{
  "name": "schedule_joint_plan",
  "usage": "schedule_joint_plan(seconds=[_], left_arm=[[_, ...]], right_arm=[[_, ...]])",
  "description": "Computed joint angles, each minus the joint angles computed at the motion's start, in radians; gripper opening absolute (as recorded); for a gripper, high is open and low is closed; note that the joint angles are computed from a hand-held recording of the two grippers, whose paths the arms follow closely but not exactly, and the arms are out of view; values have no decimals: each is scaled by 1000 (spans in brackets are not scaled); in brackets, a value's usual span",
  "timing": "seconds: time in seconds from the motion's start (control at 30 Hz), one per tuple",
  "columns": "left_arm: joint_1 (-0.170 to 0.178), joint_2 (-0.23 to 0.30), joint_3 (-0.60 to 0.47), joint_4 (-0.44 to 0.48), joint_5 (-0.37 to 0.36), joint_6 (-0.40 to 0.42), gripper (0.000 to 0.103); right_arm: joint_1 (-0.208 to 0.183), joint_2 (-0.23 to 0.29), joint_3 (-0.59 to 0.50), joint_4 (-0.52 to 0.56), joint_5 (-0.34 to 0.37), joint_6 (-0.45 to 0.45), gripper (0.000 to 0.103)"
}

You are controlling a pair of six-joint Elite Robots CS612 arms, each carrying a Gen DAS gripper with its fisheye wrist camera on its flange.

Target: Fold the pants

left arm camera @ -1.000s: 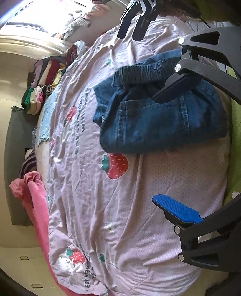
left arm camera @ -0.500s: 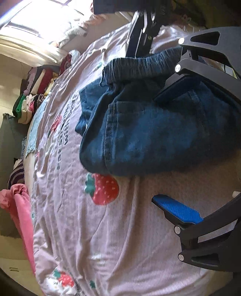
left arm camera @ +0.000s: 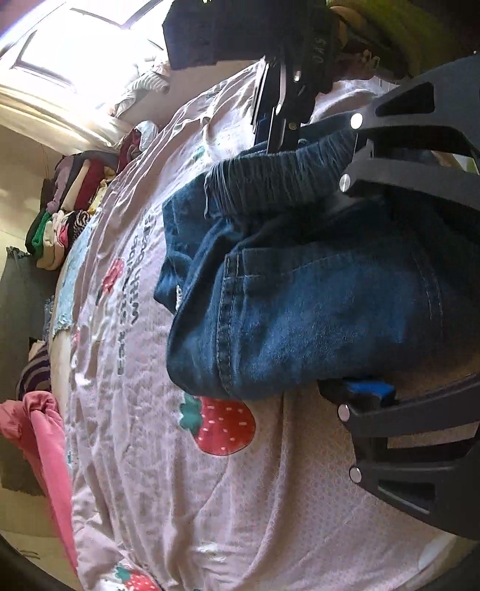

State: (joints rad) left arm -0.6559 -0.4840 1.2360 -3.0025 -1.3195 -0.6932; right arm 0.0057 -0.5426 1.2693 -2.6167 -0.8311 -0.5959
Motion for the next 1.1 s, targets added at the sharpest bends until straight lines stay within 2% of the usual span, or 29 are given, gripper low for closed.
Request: schedule_joint_plan(seconds=[0.07, 0.13, 0.53, 0.8, 1.1], left_arm=[[-1, -6, 9, -14, 1, 1, 52], [-1, -14, 19, -33, 0, 1, 50], [0, -48, 35, -54, 56, 13, 49], [15, -56, 3, -24, 102, 59, 49], [37, -38, -54, 5, 108, 73, 49]], right_arm=[[3, -14, 24, -41, -2, -6, 23], [5, -23, 38, -82, -10, 0, 16], [16, -36, 31, -171, 5, 9, 16], [33, -5, -45, -179, 11, 37, 16], [45, 37, -137, -150, 3, 51, 16]])
